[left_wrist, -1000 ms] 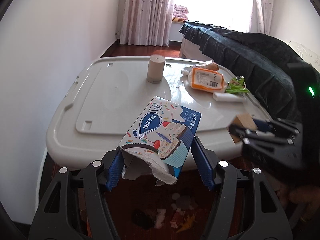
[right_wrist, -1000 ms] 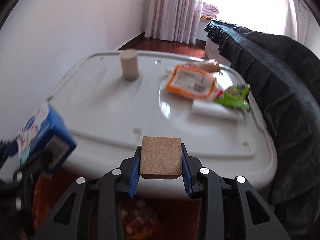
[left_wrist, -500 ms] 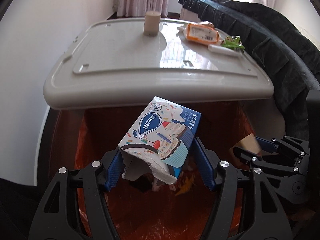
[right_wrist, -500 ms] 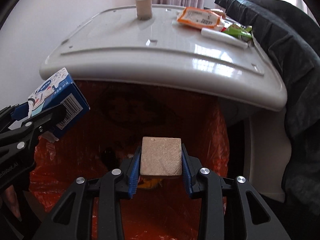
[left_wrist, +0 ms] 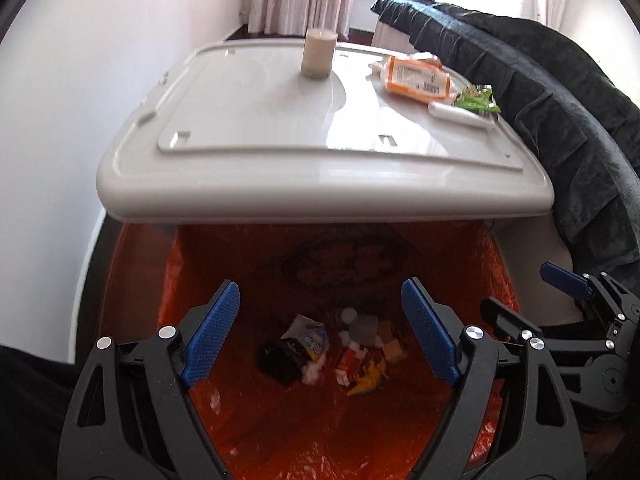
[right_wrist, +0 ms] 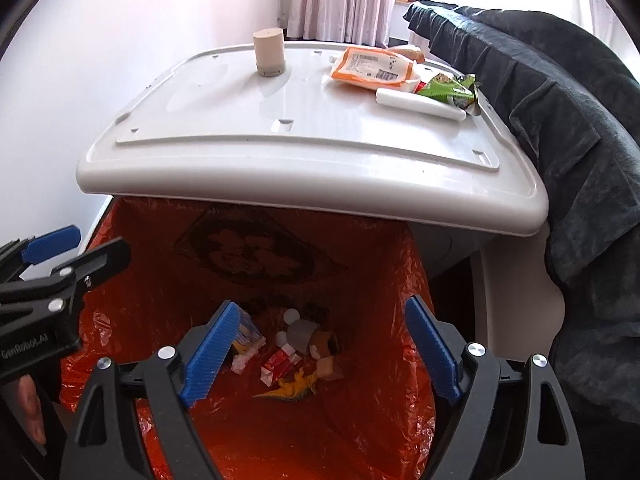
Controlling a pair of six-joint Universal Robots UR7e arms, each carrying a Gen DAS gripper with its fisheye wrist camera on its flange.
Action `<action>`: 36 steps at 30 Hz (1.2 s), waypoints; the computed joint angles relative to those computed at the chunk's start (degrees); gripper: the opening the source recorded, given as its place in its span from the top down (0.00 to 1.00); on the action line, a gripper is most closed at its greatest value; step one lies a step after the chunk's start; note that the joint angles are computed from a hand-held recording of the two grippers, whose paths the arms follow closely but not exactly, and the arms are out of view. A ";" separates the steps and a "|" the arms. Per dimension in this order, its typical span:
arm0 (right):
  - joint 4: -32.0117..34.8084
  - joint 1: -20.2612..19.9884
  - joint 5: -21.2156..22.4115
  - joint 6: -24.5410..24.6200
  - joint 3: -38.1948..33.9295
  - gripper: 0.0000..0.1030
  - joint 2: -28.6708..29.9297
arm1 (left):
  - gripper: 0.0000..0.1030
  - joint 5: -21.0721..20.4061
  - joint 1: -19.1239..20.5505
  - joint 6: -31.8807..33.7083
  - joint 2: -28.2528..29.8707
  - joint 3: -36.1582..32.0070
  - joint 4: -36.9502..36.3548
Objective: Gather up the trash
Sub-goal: 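Lower both tools over the bin and release carton and block, then grasp the beige paper cup with the left tool while the right grasps the orange-white bread bag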
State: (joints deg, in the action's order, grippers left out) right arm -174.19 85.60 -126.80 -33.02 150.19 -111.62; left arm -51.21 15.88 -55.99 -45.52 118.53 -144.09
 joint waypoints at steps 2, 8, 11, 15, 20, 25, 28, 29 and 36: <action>-1.19 0.43 0.22 -0.52 -0.26 0.19 0.19 | 0.21 1.72 0.22 1.55 0.18 -0.86 -0.40; -5.35 3.22 0.15 -1.92 -4.02 0.19 2.29 | 0.18 8.40 2.79 8.37 1.52 -5.75 -4.03; -6.82 4.15 0.73 -2.01 -6.59 0.17 3.54 | 0.15 10.19 5.78 14.81 3.92 -9.84 -10.43; -8.23 4.41 1.90 -1.74 -10.59 0.17 5.89 | 0.15 11.48 9.47 23.21 8.97 -17.17 -14.23; -7.95 2.73 4.19 -0.03 -14.37 0.17 8.32 | 0.15 11.60 14.22 32.35 16.57 -27.73 -15.15; -8.05 0.52 5.99 -0.45 -15.73 0.17 10.06 | 0.15 11.19 18.79 35.58 23.64 -38.37 -12.74; -6.73 -0.87 6.89 0.05 -15.92 0.17 10.07 | 0.15 11.37 20.39 36.75 26.35 -42.47 -11.82; -5.91 -1.32 7.26 0.38 -16.06 0.17 9.92 | 0.15 11.33 21.01 37.50 27.54 -44.32 -11.93; -3.25 -2.36 8.73 1.44 -16.30 0.17 9.70 | 0.15 12.17 23.02 38.95 32.28 -52.64 -9.11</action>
